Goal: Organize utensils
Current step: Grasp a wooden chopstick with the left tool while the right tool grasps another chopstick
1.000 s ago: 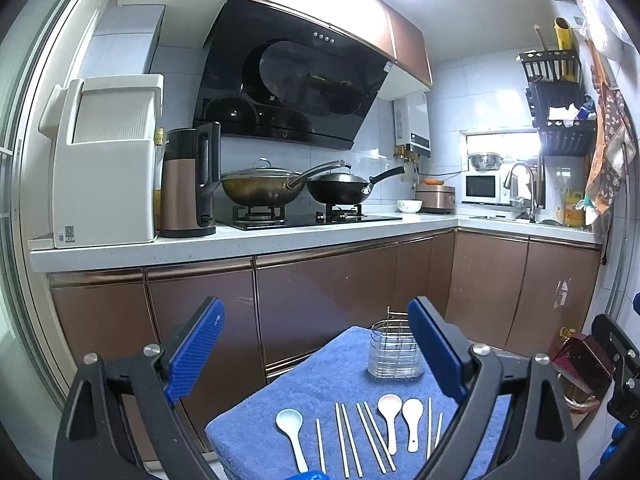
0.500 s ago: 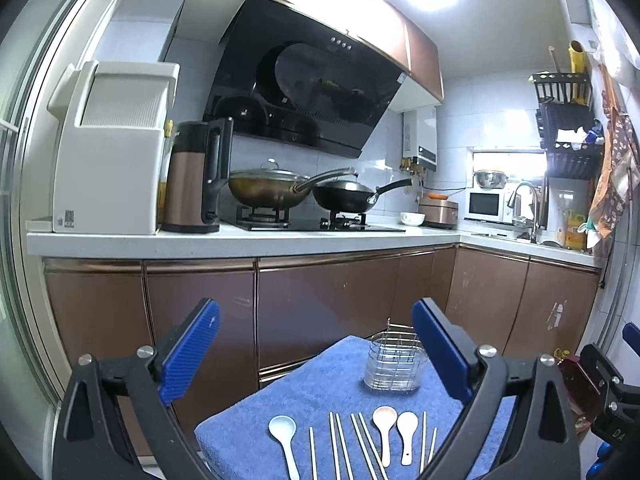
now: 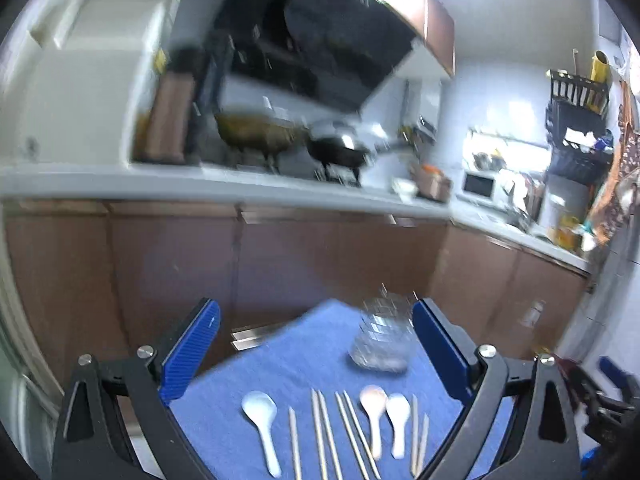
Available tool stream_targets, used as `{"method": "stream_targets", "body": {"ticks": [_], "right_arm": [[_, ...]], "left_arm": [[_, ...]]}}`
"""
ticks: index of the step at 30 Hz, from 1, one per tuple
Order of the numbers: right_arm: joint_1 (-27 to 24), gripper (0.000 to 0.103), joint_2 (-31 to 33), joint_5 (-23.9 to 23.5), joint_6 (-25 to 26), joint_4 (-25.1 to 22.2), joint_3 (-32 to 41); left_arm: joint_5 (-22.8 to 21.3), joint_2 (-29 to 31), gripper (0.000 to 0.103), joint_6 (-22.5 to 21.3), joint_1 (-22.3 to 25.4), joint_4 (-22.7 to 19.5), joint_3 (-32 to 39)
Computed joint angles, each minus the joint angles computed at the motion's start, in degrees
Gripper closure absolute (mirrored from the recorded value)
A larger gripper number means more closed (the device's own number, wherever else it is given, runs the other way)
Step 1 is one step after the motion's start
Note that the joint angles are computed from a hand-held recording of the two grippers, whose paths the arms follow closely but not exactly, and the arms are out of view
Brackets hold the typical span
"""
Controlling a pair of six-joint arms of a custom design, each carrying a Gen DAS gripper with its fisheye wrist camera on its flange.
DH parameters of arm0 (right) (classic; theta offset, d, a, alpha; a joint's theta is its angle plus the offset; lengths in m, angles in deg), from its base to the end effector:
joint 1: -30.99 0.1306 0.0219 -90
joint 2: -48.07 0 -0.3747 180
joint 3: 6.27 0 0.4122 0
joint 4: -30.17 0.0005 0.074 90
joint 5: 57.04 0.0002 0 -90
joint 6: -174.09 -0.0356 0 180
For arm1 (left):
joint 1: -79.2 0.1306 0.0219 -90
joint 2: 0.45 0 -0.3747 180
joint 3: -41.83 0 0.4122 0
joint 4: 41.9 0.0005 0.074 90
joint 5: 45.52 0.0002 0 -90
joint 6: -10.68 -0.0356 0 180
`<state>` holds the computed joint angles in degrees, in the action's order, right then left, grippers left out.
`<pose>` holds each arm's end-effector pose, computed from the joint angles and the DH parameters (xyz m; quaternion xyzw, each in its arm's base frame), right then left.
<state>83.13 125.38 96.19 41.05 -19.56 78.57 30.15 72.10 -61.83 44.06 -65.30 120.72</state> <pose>0.2801 0.3077 0.4895 0.1499 0.7930 -0.0685 0.5865 0.3506 -0.2366 0.5016 0.0491 0.7998 -0.1715 0.5731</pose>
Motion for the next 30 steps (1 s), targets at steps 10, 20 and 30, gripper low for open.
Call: {"method": "stream_targets", "body": {"ticks": [10, 20, 30], "right_arm": [[-11.13, 0.006, 3.47, -24.95, -6.68, 1.29, -3.26], [-23.88, 0.059, 12.45, -54.01, -9.60, 2.50, -2.39], [-28.70, 0.082, 21.88, -60.23, -8.26, -2.94, 3.31]], "left_arm": [[20.03, 16.52, 0.007, 1.46, 5.10, -14.82, 9.15], [26.40, 35.39, 0.035, 0.37, 7.43, -31.60, 26.46], [28.25, 47.90, 0.069, -1.39, 8.31, -41.32, 39.43]]}}
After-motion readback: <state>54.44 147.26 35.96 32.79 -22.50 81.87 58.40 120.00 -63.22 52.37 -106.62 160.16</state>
